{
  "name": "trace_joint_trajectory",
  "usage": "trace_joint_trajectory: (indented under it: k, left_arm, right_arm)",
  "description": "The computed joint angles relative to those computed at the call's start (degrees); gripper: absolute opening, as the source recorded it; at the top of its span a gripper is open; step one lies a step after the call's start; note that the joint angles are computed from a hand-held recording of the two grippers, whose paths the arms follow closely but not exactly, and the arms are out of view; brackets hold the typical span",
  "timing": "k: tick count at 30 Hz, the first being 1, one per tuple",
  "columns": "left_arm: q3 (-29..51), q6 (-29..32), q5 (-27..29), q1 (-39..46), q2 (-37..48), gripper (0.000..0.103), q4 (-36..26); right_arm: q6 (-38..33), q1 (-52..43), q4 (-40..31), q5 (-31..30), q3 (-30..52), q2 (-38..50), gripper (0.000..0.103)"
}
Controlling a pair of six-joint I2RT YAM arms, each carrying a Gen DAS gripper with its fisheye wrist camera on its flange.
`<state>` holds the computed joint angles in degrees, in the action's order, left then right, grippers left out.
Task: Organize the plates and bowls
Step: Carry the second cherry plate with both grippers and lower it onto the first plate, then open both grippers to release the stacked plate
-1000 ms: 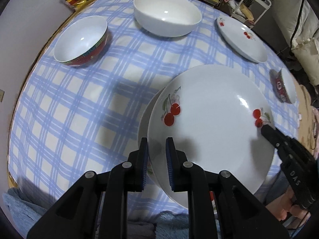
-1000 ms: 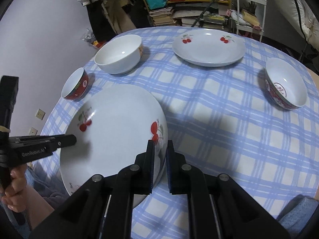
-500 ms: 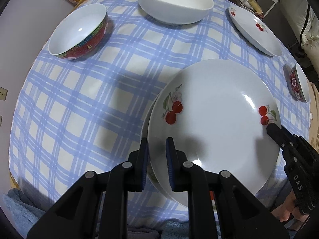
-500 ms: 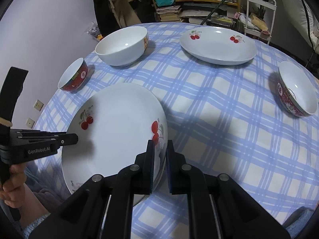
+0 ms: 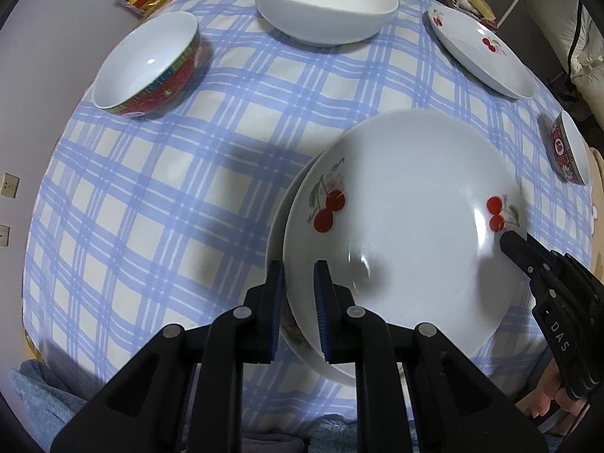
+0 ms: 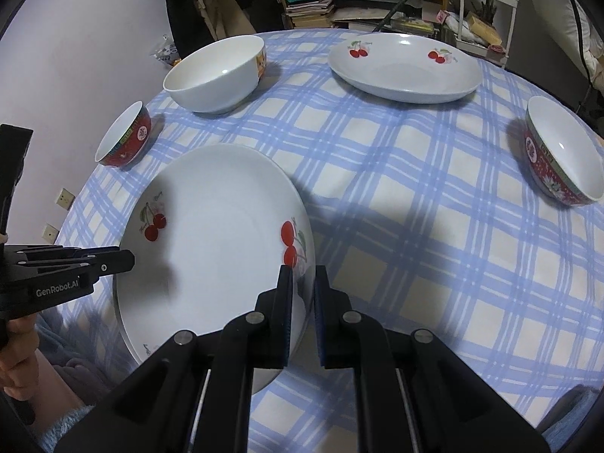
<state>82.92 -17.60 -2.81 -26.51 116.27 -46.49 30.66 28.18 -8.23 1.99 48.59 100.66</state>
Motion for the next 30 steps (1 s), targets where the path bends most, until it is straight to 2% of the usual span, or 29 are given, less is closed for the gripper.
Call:
trace_joint_trajectory:
  k: [3, 6, 9, 18, 26, 28, 30]
  left_arm:
    - [-1.0, -0.6, 0.3, 0.4, -1.1, 0.016, 0.5]
    - [-1.4, -1.3, -2.0, 0.2, -1.5, 0.016, 0.6]
    - [-1.2, -1.5, -0.5, 0.6, -1.2, 0.016, 0.4]
    - [-1.5, -2.6, -1.2, -0.2, -1.6, 0.017, 1.0]
    - [-6.1, -3.1, -0.1, 0.2, -7.9, 0.018, 3.1]
    - [-6.7, -3.4, 0.4, 0.2, -9.1, 0.019, 3.6]
    - [-6.8, -3.9, 0.5, 0.1, -9.8, 0.020, 4.1]
  right_arm:
    - [0.3, 0.5, -0.3, 0.7, 0.1, 0.0, 0.012]
    - [0.5, 0.9, -0.3, 1.6, 0.0, -0.2, 0.012]
    - [0.9, 1.1, -1.1, 2.2, 0.1, 0.0, 0.012]
    - [2.4, 1.7, -1.1, 3.1, -1.6, -1.5, 0.013]
    - [4.7, 1.5, -2.6, 5.7, -3.3, -5.3, 0.014]
    - [5.1, 1.3, -3.0, 6.4, -3.6, -6.2, 0.016]
    - [5.7, 1.1, -3.6, 7.1, -3.7, -7.2, 0.029]
